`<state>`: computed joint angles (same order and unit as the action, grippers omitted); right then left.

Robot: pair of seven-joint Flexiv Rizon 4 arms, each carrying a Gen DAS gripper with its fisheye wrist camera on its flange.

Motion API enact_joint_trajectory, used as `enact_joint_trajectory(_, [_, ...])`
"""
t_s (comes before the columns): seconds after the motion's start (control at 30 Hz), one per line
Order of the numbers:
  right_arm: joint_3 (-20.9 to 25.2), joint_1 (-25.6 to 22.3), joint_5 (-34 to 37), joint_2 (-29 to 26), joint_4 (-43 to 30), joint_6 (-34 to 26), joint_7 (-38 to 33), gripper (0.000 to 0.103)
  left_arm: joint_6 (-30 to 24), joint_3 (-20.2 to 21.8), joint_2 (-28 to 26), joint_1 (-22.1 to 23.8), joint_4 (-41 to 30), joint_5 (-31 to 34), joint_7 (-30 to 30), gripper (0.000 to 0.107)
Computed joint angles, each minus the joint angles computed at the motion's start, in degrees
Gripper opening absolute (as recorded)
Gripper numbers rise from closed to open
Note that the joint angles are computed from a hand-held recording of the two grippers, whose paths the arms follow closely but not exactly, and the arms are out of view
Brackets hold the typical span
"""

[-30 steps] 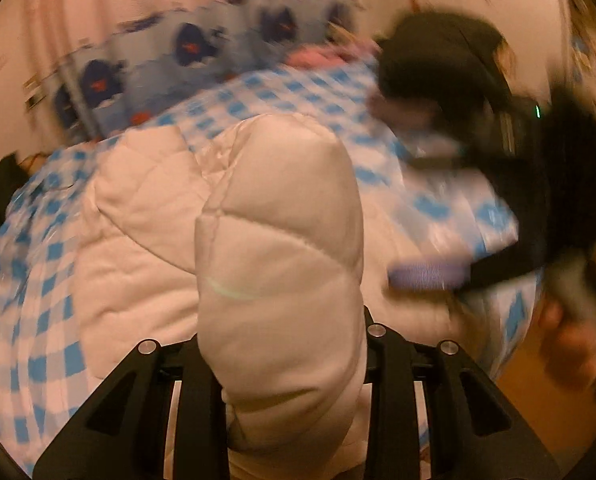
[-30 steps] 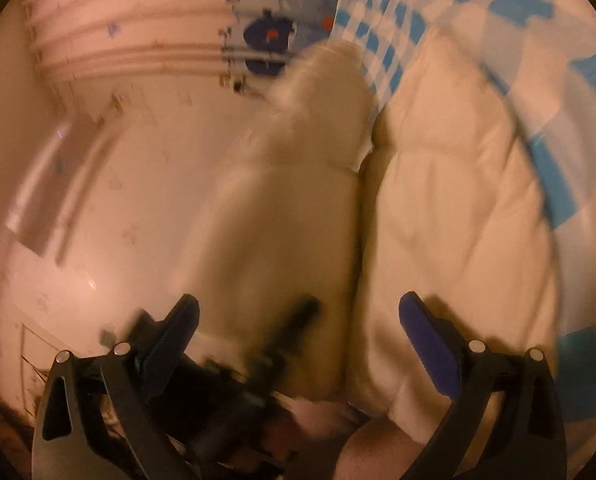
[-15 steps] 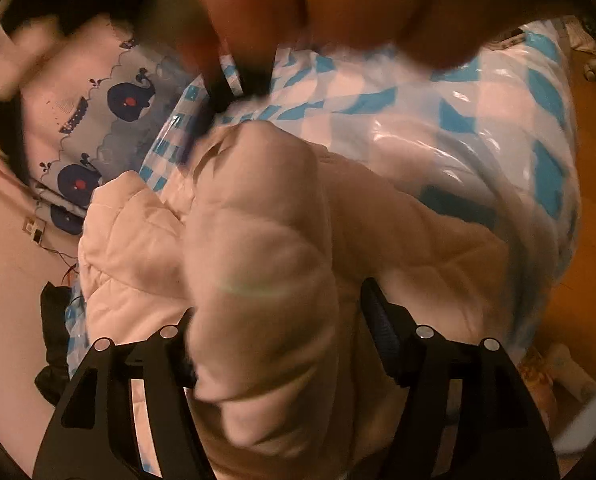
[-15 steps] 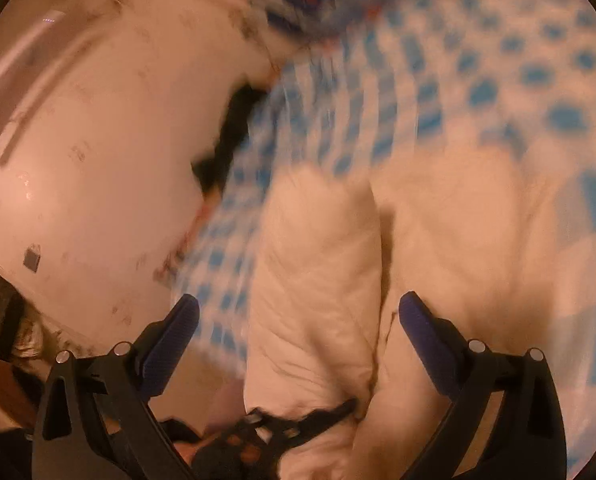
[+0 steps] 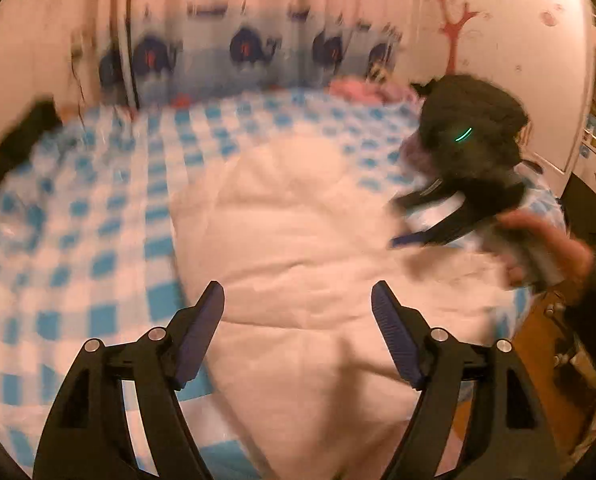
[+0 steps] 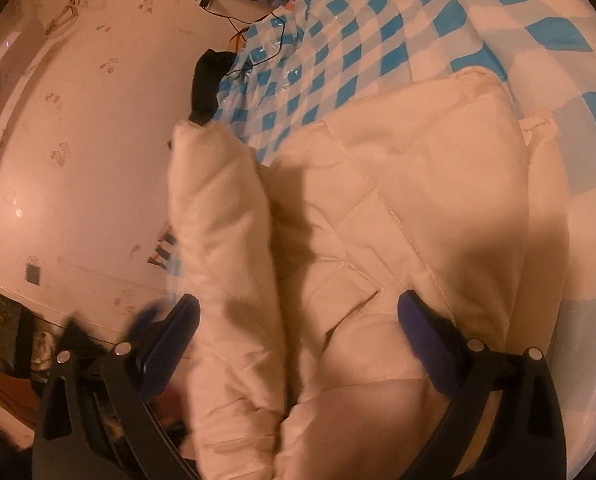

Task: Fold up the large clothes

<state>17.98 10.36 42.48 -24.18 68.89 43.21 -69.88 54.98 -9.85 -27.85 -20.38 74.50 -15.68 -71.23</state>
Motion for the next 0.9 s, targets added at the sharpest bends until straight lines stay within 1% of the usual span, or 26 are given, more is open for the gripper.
enact_joint_trajectory(0.03, [0.62,-0.71,1.47,0.20,-0.61,0.20,-1.31,0.096,-3.34,-1.13,-1.98,0.46,-1.69,0.19,0.64,0.061])
enact_joint_trajectory(0.07, [0.84,-0.97,2.22,0.14,-1.47,0.16,-2.04,0.096,-3.50,-0.45,-2.37,-0.15,-1.52,0.09,0.95,0.061])
enact_joint_trajectory(0.13, [0.99,-1.16,2.68,-1.00,-4.87,-1.38,-3.96,0.096,-0.97,-0.37,-2.19,-1.10,0.33,1.29,1.92,0.062])
enact_joint_trajectory(0.23, [-0.25,0.58,-1.36,-5.43,-12.53,-7.65,-2.22,0.096,-0.46,-0.31,-2.68,-2.06,-0.18,1.86,1.58,0.062])
enact_joint_trajectory(0.33, [-0.73,2.88,-5.23,-11.15,-20.60,-14.14,0.44,0.096,-0.40,-0.71,-2.45,-1.86,0.54,1.35,2.20,0.062])
enact_joint_trajectory(0.4, [-0.34,4.31,-6.74,-13.29,-23.44,-15.38,-0.17,0.095,-0.42,-0.60,-2.15,-1.83,1.04,1.40,2.52,0.062])
enact_joint_trajectory(0.47, [0.07,5.72,-8.22,-13.92,-24.59,-15.36,-2.47,0.079,-1.15,-0.30,-2.33,-2.00,0.33,1.68,2.28,0.062])
enact_joint_trajectory(0.5, [-0.39,6.86,-9.84,-13.90,-25.03,-15.68,-2.66,0.053,-1.59,0.04,-2.46,-2.10,-0.16,2.03,1.94,0.063])
enact_joint_trajectory(0.53, [-1.07,7.86,-11.47,-13.16,-24.34,-14.89,-2.45,0.037,-2.14,0.04,-2.56,-1.86,-0.51,1.82,1.84,0.063])
enact_joint_trajectory(0.6, [-0.61,7.72,-11.56,-11.65,-22.34,-12.72,-3.33,0.031,-2.89,-1.08,-1.78,-0.77,0.17,-0.29,2.54,0.063])
enact_joint_trajectory(0.63, [-0.47,7.60,-11.69,-10.37,-21.01,-11.87,-3.61,0.029,-3.13,-1.50,-1.10,-0.31,0.46,-1.29,2.94,0.063])
enact_joint_trajectory(0.67, [-0.35,7.50,-11.72,-9.77,-20.50,-11.38,-3.79,0.028,-2.23,-1.95,-0.29,0.03,1.20,-2.33,3.47,0.063])
enact_joint_trajectory(0.7, [-0.14,7.21,-11.59,-8.35,-19.18,-10.43,-4.38,0.027,-0.95,-2.49,0.38,0.41,2.00,-3.55,4.16,0.063])
enact_joint_trajectory(0.73, [0.00,7.02,-11.41,-7.46,-18.40,-9.81,-4.65,0.027,1.66,-3.70,1.46,1.15,3.25,-6.01,5.26,0.063])
enact_joint_trajectory(0.8, [0.64,5.87,-10.00,-5.07,-16.08,-8.74,-5.72,0.027,5.96,-5.91,2.08,2.17,4.12,-10.69,7.22,0.069])
enact_joint_trajectory(0.83, [0.87,5.13,-9.10,-3.41,-14.18,-7.76,-6.39,0.027,7.11,-6.48,1.89,2.23,3.80,-12.18,7.61,0.071])
enact_joint_trajectory(0.87, [0.78,4.99,-8.67,-2.72,-13.37,-7.31,-6.41,0.027,7.72,-7.08,0.56,2.00,1.98,-13.41,7.53,0.074])
enact_joint_trajectory(0.9, [0.66,4.62,-8.16,-1.62,-11.73,-6.53,-6.53,0.027,6.36,-6.80,-0.87,1.41,-0.21,-13.17,6.84,0.074])
